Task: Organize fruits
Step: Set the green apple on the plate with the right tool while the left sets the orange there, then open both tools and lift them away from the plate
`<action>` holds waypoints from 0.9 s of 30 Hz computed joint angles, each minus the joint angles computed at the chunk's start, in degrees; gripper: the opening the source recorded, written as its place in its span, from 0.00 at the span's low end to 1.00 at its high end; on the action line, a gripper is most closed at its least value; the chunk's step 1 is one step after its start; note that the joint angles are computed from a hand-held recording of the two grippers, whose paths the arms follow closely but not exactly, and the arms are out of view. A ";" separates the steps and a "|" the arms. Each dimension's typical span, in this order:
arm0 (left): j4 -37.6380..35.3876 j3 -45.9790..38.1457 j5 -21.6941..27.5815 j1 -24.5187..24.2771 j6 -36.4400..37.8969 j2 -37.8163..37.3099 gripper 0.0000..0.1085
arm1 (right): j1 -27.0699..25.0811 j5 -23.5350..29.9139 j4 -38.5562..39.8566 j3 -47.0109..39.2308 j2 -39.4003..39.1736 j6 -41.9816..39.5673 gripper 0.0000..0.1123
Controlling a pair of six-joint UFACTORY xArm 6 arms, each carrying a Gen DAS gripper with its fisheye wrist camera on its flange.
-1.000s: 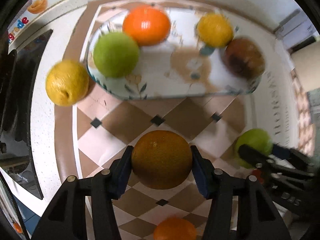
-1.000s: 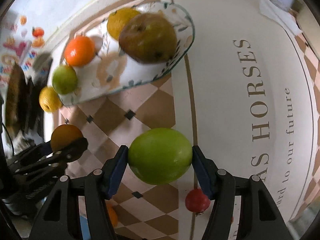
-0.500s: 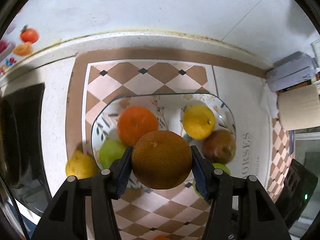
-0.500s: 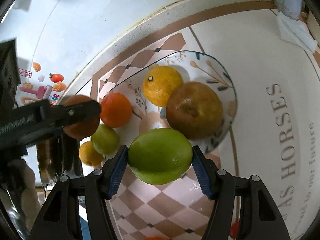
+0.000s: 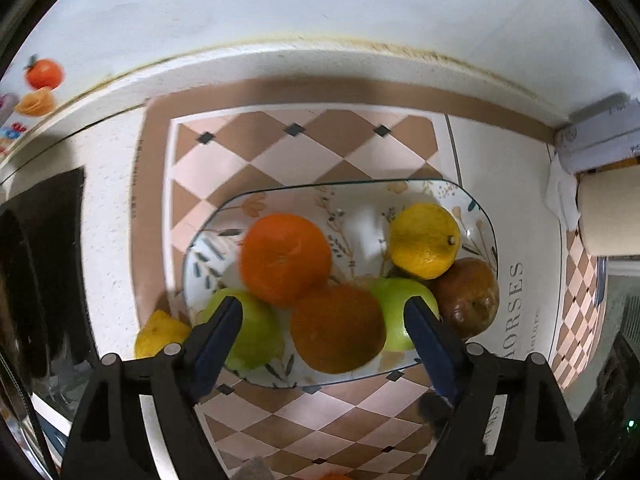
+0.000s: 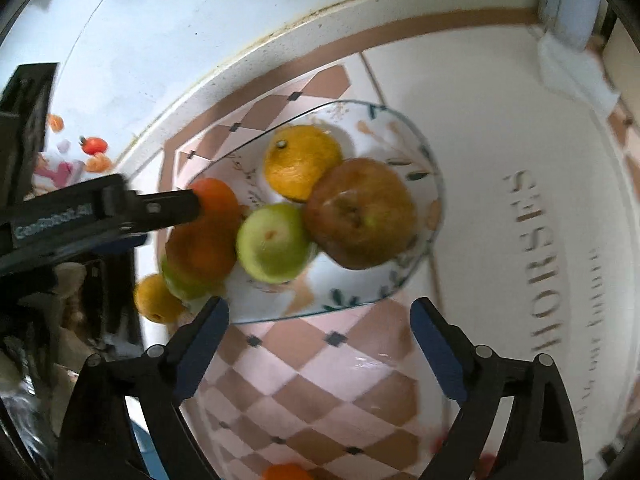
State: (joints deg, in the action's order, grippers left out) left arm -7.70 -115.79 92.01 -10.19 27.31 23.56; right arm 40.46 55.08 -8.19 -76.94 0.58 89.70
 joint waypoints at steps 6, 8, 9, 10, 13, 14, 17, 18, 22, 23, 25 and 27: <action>-0.05 11.02 -7.88 3.37 -0.02 -8.14 0.85 | 1.55 12.24 -2.84 -6.15 1.07 -2.51 0.85; -0.08 14.93 -9.72 4.11 0.04 -10.95 0.85 | 2.06 14.97 -3.53 -7.81 1.42 -3.28 0.85; -0.34 16.22 -10.25 4.63 0.31 -12.05 0.85 | 2.50 16.77 -4.11 -9.05 1.81 -3.63 0.85; -0.63 18.44 -11.36 5.28 0.61 -13.85 0.85 | 2.96 18.15 -4.72 -10.05 2.09 -3.86 0.85; -1.62 23.27 -13.44 6.69 1.10 -18.29 0.85 | 4.55 22.89 -6.45 -14.17 3.47 -4.89 0.85; -1.79 24.38 -13.78 7.03 1.11 -19.45 0.85 | 5.21 24.42 -6.99 -15.65 3.80 -4.87 0.85; -2.05 28.60 -16.38 8.04 2.28 -24.06 0.85 | 7.07 29.14 -8.84 -20.13 5.27 -5.44 0.85; -1.97 29.87 -17.39 8.31 2.64 -25.53 0.85 | 7.75 30.54 -9.49 -21.42 5.55 -5.60 0.85; -3.06 34.17 -20.91 9.82 3.59 -31.24 0.85 | 10.10 33.76 -11.59 -24.82 5.81 -5.15 0.85; -3.37 34.78 -21.37 10.17 4.05 -32.22 0.85 | 10.75 34.78 -12.16 -25.65 5.92 -5.02 0.85; -3.91 36.06 -22.07 10.77 5.38 -34.30 0.85 | 12.29 37.48 -13.72 -27.81 6.52 -4.81 0.85; -4.77 36.66 -21.78 11.55 6.45 -36.10 0.85 | 13.94 39.42 -15.19 -29.33 6.56 -4.18 0.85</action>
